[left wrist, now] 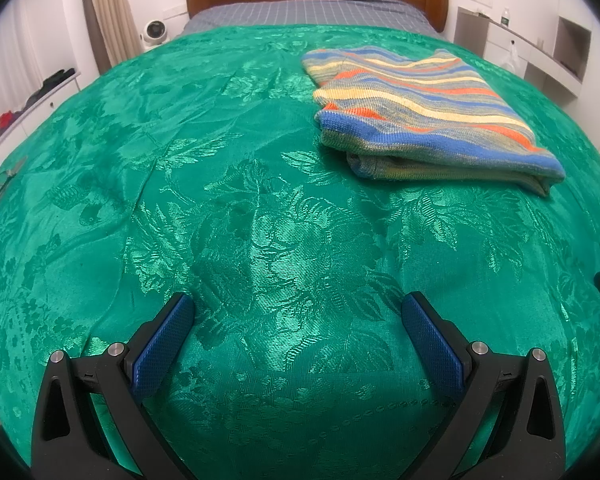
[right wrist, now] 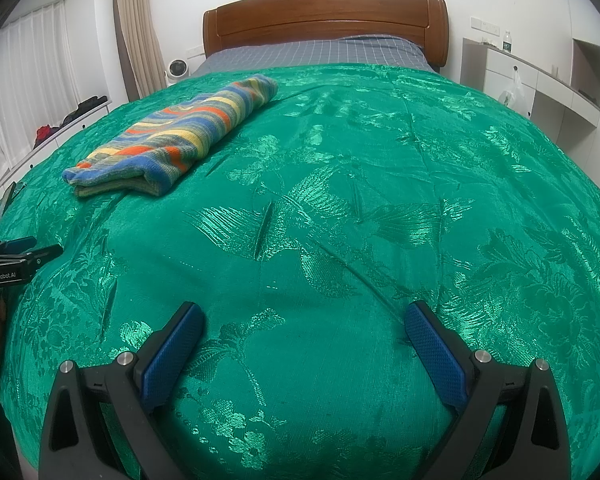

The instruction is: Fold small clothes

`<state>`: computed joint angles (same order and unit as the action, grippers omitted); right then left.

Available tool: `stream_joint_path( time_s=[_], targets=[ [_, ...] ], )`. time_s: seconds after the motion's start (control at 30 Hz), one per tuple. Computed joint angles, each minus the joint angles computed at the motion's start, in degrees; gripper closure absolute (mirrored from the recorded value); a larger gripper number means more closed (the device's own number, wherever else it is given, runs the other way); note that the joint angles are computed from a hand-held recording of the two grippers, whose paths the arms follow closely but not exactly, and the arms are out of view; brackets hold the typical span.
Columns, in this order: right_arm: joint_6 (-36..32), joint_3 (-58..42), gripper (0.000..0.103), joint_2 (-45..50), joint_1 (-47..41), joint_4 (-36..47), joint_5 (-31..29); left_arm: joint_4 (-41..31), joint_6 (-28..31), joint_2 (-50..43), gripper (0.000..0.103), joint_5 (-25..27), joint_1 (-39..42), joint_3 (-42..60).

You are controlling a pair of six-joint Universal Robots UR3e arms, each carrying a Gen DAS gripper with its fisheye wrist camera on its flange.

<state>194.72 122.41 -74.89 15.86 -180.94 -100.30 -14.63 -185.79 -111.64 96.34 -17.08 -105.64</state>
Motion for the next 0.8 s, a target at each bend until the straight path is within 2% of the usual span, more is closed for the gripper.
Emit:
stream_joint_path(
  time_s=[0.5,0.6,0.8],
  targets=[
    [-0.3,0.1,0.004,-0.3,-0.2,0.4,0.0,-1.0,0.0,0.2,0.001,-0.4,0.2,0.5],
    [-0.4,-0.1,0.004,-0.5,-0.2,1.2,-0.1,-5.5,1.6,1.8,0.001,-3.5,1.7,1.5],
    [-0.5,-0.4,0.003,-1.1,0.1,2.5,-0.7,-21.8,10.4,8.1,0.001,-15.8,8.8,4.3]
  ],
)
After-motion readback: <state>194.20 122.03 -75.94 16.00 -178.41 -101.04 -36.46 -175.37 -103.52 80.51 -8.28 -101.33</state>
